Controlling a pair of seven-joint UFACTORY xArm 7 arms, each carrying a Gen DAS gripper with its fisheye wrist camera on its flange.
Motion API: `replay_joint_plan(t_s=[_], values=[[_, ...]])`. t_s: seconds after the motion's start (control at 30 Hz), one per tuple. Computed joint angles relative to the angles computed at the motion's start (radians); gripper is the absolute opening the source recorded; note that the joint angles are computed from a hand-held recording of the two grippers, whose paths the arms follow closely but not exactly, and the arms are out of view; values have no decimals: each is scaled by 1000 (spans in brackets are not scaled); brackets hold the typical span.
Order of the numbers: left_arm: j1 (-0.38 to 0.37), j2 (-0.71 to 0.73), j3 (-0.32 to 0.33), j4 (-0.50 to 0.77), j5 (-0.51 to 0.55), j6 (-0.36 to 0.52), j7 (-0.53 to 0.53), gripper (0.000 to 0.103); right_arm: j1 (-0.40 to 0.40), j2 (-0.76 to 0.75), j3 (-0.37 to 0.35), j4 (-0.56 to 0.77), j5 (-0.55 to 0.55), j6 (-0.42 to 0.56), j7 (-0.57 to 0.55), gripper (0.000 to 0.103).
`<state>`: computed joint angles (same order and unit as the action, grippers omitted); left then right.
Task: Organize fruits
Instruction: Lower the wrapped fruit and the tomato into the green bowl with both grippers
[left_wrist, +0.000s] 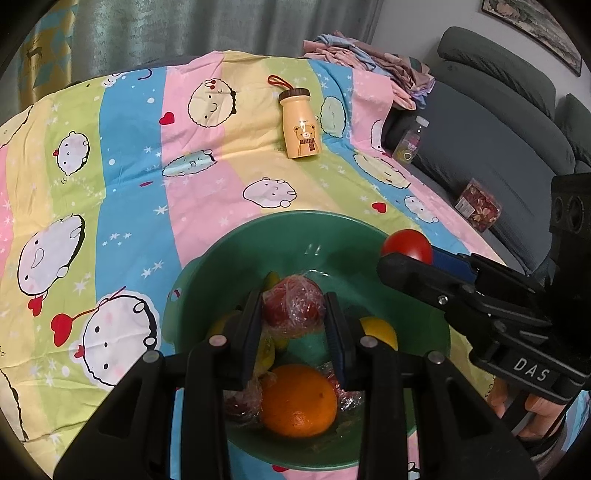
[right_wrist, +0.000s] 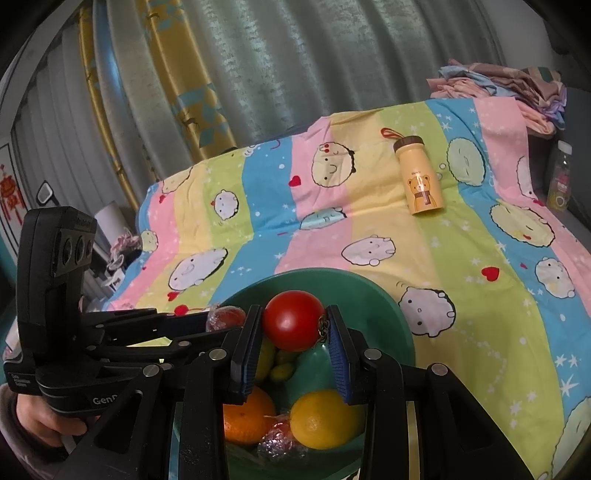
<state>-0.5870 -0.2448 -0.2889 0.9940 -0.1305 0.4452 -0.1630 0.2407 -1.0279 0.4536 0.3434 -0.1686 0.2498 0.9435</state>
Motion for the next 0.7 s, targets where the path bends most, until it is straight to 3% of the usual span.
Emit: replay_joint_plan(t_s=[0.7], values=[[16, 29, -21, 52, 83, 93, -42, 32, 14, 22, -14, 9, 3, 19, -14, 36]])
